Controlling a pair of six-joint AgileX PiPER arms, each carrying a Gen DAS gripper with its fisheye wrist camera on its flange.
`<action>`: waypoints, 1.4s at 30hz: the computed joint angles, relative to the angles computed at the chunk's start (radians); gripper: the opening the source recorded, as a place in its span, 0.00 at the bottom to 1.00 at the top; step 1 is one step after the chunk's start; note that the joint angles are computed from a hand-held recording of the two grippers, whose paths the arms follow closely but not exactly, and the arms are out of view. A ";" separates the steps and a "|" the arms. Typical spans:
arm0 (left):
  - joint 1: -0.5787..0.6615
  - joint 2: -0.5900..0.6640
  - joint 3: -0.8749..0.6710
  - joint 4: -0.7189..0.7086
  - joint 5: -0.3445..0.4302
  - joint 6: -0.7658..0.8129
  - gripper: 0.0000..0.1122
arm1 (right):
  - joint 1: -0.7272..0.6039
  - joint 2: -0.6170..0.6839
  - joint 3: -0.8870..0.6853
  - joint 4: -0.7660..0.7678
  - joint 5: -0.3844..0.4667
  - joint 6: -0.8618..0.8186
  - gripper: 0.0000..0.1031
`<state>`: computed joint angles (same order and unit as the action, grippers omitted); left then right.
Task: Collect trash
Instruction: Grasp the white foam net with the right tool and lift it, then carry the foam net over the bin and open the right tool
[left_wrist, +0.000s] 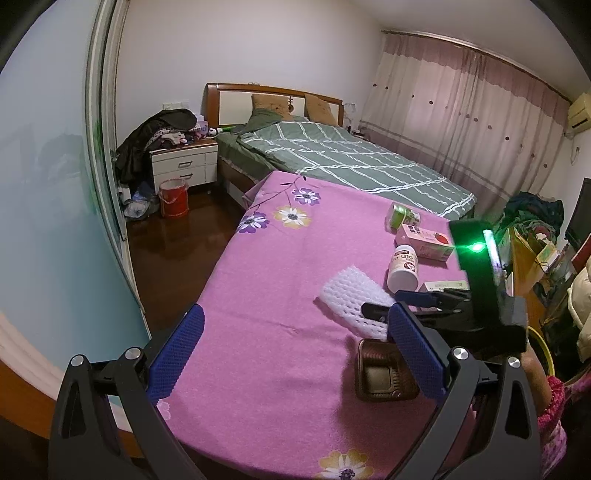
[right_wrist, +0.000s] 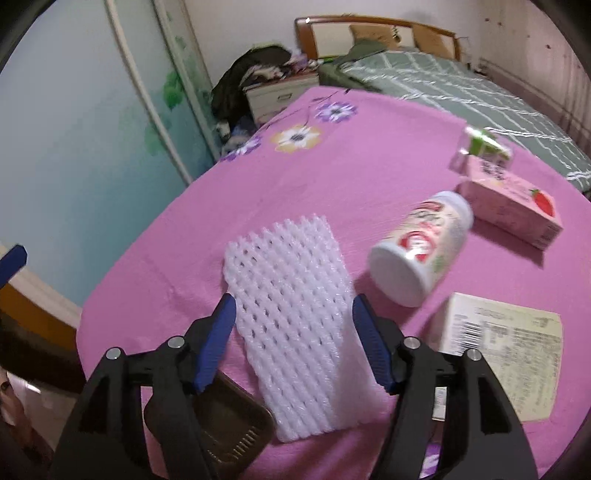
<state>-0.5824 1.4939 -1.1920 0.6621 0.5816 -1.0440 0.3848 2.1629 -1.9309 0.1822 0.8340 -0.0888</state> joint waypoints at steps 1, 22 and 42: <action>0.002 -0.002 0.004 -0.001 -0.003 -0.001 0.87 | 0.014 0.019 -0.027 -0.042 0.019 0.024 0.63; -0.044 0.039 -0.032 -0.027 -0.004 0.022 0.87 | -0.061 -0.313 0.361 -0.042 -0.258 0.075 0.15; -0.147 0.232 -0.210 -0.074 -0.011 0.084 0.87 | -0.818 -0.790 1.084 0.013 -0.495 -0.011 0.16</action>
